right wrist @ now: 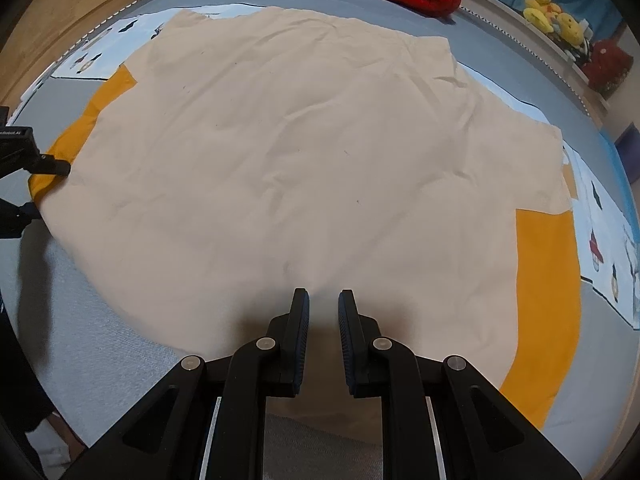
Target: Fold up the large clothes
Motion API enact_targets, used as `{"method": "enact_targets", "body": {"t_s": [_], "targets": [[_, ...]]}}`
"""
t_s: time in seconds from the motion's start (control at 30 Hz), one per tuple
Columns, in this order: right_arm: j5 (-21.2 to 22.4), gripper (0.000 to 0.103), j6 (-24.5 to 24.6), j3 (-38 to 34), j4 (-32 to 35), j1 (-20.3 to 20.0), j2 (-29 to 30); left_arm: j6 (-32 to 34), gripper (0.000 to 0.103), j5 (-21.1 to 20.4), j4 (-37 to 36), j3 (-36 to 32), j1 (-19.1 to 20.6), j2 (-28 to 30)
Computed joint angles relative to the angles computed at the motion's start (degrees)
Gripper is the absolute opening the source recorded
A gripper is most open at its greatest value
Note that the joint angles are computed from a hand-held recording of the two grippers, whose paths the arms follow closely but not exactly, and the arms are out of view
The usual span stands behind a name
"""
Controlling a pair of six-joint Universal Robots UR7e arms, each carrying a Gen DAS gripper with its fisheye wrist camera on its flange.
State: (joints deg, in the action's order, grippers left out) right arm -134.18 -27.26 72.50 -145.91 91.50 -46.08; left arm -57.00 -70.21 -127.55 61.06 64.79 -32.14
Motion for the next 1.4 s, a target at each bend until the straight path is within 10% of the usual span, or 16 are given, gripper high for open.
{"method": "enact_targets", "body": {"t_s": [0.47, 1.03, 1.4], "targets": [[0.4, 0.017, 1.3, 0.7, 0.1, -0.5, -0.8, 6.5, 0.006, 3.4, -2.5, -1.7, -1.3, 0.9], [5.5, 0.017, 0.8, 6.6, -12.1, 4.0, -4.6, 32.9, 0.002, 18.5, -12.9, 6.6, -9.3, -5.7], [8.9, 0.017, 12.8, 3.9, 2.7, 3.5, -1.5, 39.2, 0.002, 22.2, -13.9, 11.1, -11.2, -8.8]]}}
